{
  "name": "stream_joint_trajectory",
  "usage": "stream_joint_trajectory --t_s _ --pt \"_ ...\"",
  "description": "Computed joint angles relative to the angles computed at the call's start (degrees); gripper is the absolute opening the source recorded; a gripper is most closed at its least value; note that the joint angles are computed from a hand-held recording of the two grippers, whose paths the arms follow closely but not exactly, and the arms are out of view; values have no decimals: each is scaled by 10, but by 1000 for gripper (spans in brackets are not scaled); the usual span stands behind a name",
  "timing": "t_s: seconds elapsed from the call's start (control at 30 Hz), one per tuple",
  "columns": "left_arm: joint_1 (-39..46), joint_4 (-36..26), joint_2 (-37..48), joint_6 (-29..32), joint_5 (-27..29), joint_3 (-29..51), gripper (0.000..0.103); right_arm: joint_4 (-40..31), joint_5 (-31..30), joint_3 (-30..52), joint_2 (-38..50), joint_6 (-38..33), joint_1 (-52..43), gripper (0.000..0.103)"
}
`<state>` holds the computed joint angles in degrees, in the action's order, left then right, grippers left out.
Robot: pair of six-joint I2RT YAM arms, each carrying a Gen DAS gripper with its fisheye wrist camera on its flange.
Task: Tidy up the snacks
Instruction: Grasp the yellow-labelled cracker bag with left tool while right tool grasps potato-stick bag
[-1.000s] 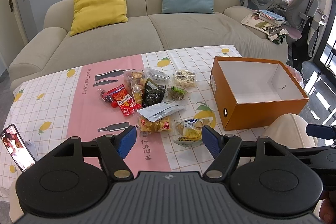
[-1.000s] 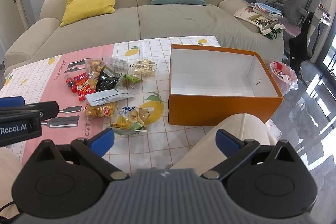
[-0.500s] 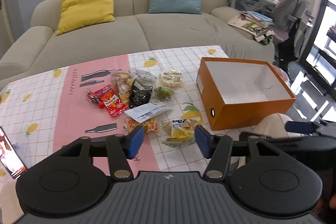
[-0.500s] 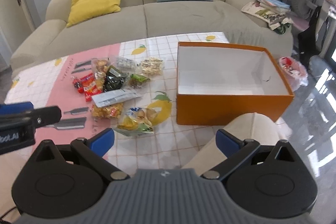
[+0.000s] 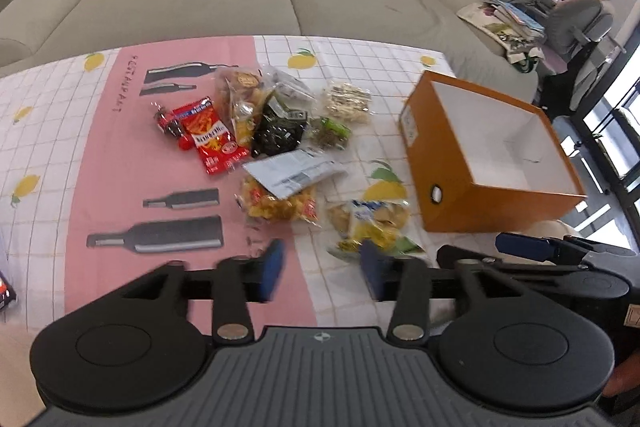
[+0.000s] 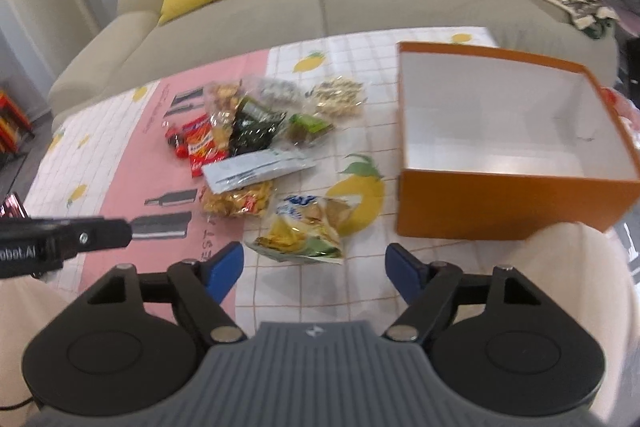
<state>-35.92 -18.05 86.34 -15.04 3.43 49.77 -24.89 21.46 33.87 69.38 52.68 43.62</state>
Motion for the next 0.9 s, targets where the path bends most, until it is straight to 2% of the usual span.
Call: stream_joint_trajectory --t_s 0.07,0.13,0.33,0.47,0.57,0.67,0.9 --pt "9 14 25 5 -1 10 71 31 -17 6 36 -19 -18 79" --pt "20 24 57 9 3 24 74 66 -36 15 79 -37 -43 89" --pt "34 67 151 32 -3 62 83 133 -56 50 198 -89 -81 90" --pt "41 88 204 63 5 83 84 160 -72 74 261 -105 -96 90" --pt "51 88 244 64 25 108 85 166 -62 96 304 -118 -101 90" --pt "51 89 280 46 30 134 88 176 -64 104 331 -129 -106 90" --pt "30 86 346 42 -9 187 88 240 -67 93 362 -143 -115 90"
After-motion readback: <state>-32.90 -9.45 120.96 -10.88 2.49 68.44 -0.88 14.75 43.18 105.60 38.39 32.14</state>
